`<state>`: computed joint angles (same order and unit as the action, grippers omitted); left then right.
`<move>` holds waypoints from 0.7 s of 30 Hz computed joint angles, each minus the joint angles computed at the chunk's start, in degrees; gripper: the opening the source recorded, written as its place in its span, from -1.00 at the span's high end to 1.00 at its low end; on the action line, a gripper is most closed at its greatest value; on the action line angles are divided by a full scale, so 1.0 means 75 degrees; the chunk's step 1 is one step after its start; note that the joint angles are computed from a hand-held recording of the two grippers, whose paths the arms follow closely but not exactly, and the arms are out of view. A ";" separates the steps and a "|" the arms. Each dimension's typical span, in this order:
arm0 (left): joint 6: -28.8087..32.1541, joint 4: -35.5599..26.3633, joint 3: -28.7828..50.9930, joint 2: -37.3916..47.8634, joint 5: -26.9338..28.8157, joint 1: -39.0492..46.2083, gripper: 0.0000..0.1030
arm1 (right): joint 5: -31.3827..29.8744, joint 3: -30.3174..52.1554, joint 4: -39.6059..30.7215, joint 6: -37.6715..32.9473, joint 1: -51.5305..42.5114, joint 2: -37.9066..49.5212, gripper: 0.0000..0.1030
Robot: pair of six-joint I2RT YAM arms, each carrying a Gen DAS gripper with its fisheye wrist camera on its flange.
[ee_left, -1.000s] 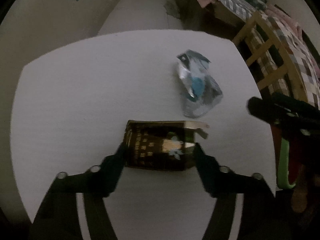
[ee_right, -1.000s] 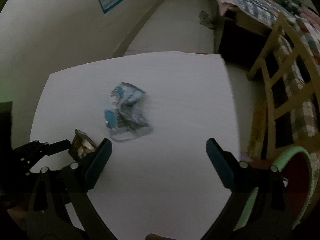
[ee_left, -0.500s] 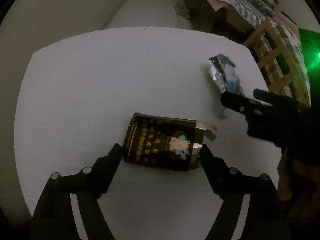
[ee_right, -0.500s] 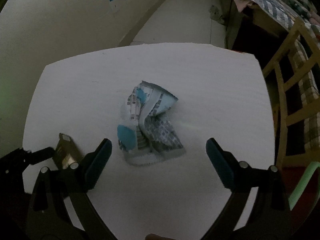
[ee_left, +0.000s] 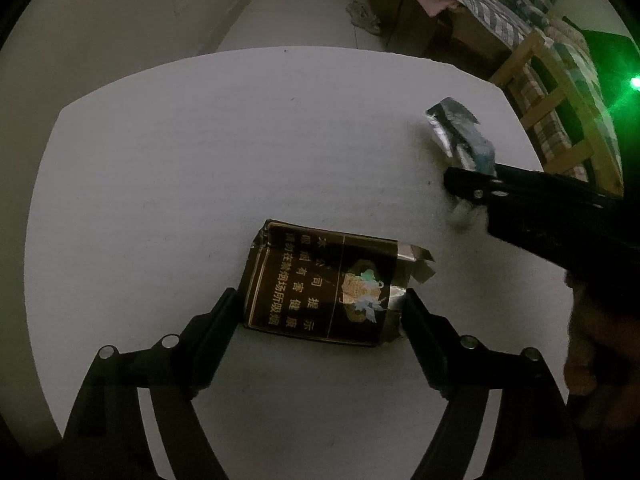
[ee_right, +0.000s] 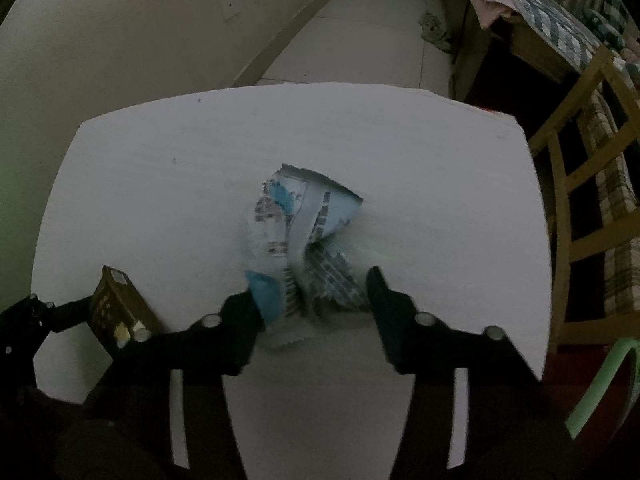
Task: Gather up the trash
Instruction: 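Grasp the brown cigarette box with the left tool while the right tool grasps the foil packet, then carry the brown box and foil packet over the green bin and open both tools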
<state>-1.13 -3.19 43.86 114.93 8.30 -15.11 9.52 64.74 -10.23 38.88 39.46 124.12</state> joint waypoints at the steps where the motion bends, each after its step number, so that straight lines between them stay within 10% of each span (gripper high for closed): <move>1: -0.0016 -0.0017 -0.0008 -0.0017 0.0000 -0.0001 -0.48 | 0.0024 -0.0096 0.0037 -0.0010 0.0024 -0.0087 0.23; 21: -0.0133 -0.0583 -0.1170 -0.2150 -0.0172 -0.0080 -0.47 | 0.0748 -0.2363 -0.0241 0.1095 0.1057 -0.2908 0.44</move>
<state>-2.13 -7.56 35.08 98.80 7.02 -15.71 15.13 47.02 -12.04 47.09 47.38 102.31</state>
